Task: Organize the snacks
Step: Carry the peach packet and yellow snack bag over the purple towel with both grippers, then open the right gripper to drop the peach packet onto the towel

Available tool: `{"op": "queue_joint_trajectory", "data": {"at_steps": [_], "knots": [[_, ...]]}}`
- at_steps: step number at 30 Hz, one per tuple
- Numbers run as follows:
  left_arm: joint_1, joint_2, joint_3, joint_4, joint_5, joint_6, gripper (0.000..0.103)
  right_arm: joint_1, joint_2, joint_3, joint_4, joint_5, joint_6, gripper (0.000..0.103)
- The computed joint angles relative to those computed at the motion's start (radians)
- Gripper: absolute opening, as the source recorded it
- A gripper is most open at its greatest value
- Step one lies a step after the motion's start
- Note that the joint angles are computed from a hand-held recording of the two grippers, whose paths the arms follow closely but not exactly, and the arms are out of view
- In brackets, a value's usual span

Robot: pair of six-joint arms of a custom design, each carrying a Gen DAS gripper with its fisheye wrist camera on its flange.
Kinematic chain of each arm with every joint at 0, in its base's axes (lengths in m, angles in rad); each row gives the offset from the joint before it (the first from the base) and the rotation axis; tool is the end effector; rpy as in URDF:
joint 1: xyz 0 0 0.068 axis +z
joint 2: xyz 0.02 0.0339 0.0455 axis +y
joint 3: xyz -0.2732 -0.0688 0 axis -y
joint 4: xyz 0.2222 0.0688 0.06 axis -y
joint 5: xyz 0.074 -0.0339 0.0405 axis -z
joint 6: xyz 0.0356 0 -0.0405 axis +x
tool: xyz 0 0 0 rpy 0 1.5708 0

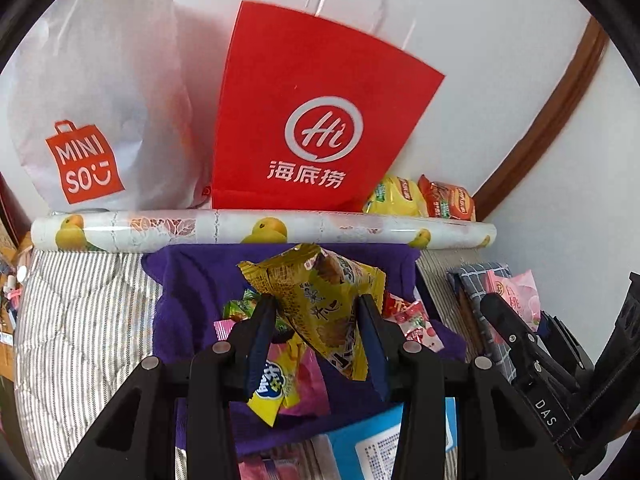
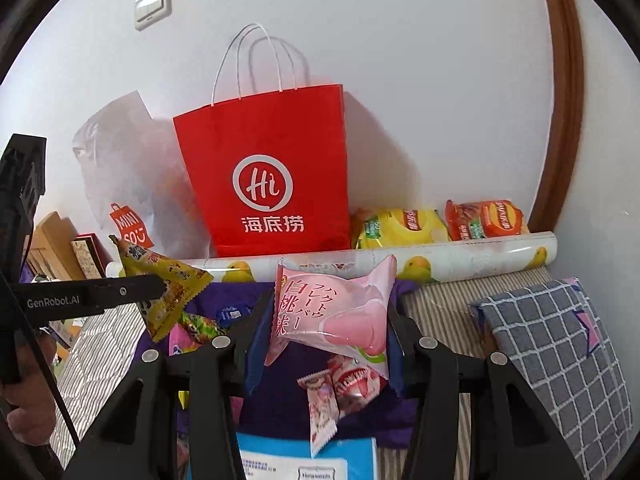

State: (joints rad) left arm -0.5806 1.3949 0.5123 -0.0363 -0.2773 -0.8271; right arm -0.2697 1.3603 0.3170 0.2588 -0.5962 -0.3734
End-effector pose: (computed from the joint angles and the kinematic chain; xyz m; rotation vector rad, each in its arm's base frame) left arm 0.1938 -0.1155 0.1629 -0.4173 2.4253 -0.2762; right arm 0.1979 -0.0340 0.1458 -0.3940 2.1824 0.3529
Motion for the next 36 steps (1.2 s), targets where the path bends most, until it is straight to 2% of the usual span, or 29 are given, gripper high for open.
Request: {"op": "queue_joint_trajectory", "data": {"at_steps": [15,21,36], "knots": [[0.083,0.172,0.003,0.095,0.074,0.029,0.04,0.136,0.359,0.044,0.25,0.108,0.068,0.049],[0.088,0.22,0.008,0.122,0.084,0.027,0.04,0.145,0.439,0.071,0.258,0.124,0.057,0.05],[0.089,0.239,0.011,0.129,0.085,0.029,0.04,0.168,0.512,0.087,0.268,0.16,0.046,0.053]]}}
